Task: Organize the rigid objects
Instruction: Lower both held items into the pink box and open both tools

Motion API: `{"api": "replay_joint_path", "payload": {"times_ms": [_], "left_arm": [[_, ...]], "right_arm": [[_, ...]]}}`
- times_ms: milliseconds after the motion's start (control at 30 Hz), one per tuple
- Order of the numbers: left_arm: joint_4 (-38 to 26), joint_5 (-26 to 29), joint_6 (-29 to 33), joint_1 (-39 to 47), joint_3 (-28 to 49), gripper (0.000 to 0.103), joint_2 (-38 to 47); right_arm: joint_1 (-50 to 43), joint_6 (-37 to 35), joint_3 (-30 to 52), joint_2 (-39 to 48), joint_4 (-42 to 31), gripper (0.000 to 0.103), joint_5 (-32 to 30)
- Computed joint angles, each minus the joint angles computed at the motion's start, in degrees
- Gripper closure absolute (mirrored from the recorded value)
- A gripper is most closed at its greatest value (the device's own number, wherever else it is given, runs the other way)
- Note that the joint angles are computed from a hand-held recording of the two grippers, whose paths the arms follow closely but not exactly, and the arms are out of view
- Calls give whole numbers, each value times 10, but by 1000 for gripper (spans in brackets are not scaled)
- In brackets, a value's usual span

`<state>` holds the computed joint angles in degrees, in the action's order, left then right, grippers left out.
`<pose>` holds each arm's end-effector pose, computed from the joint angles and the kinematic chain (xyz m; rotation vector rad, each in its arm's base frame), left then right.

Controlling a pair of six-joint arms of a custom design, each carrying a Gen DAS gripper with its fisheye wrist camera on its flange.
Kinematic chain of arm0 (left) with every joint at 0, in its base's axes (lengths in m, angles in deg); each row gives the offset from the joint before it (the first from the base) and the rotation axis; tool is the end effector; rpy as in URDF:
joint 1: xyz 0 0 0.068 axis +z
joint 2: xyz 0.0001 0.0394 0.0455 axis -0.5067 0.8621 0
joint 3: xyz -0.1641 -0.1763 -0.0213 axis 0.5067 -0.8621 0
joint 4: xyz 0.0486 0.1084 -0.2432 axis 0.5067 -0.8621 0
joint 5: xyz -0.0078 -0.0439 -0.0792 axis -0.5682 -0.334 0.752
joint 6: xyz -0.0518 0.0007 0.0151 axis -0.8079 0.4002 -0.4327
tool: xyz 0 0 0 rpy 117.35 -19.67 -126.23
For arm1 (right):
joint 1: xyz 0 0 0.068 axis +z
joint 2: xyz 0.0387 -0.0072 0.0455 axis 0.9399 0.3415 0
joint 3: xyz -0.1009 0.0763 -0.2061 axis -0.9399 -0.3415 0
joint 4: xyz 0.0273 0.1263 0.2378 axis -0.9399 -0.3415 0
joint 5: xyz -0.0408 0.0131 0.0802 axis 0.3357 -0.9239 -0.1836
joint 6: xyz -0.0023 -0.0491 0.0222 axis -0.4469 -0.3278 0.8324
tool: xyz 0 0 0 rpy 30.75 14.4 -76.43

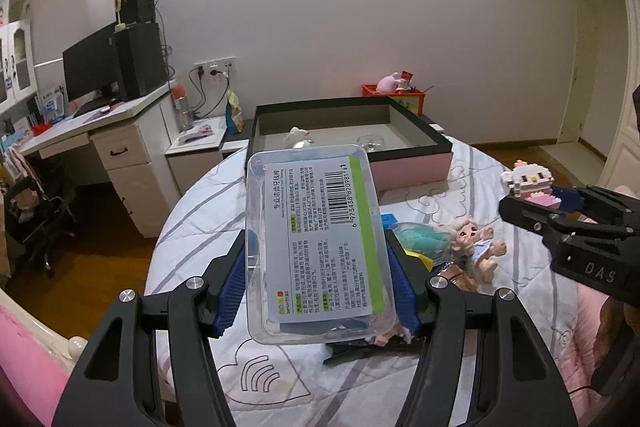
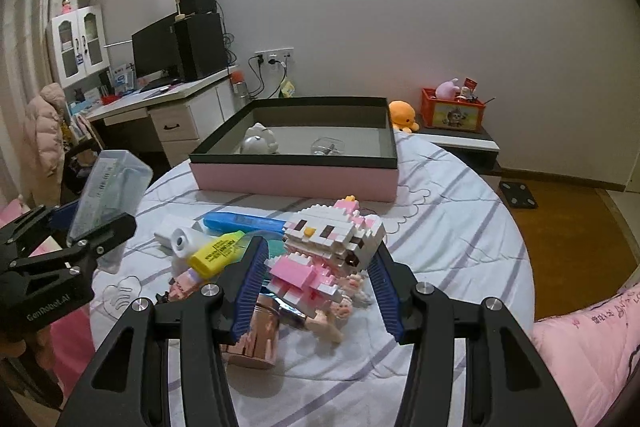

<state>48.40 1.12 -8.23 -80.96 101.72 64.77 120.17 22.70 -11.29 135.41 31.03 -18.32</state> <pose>0.1375 -0.1254 0.0984 -0.1683 2.1363 0.1356 0.1734 0.1945 0.1319 -0.5291 2.1437 0.3798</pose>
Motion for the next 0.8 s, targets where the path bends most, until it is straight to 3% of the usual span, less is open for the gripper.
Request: {"api": "replay_joint_path", "payload": {"times_ms": [233, 400, 600, 700, 800], "left_arm": [[61, 58, 112, 68, 31, 40, 8], [116, 146, 229, 171, 105, 40, 71], [142, 247, 324, 296, 255, 40, 233], [119, 307, 349, 354, 355, 40, 331], [79, 318, 376, 388, 466, 40, 434]], "right_arm": [[-6, -24, 43, 31, 8, 51, -38], [-29, -56, 135, 102, -11, 51, -59], [-73, -103, 316, 238, -66, 51, -87], [-96, -115, 430, 326, -109, 51, -107], [-110, -130, 574, 435, -171, 51, -92]]}}
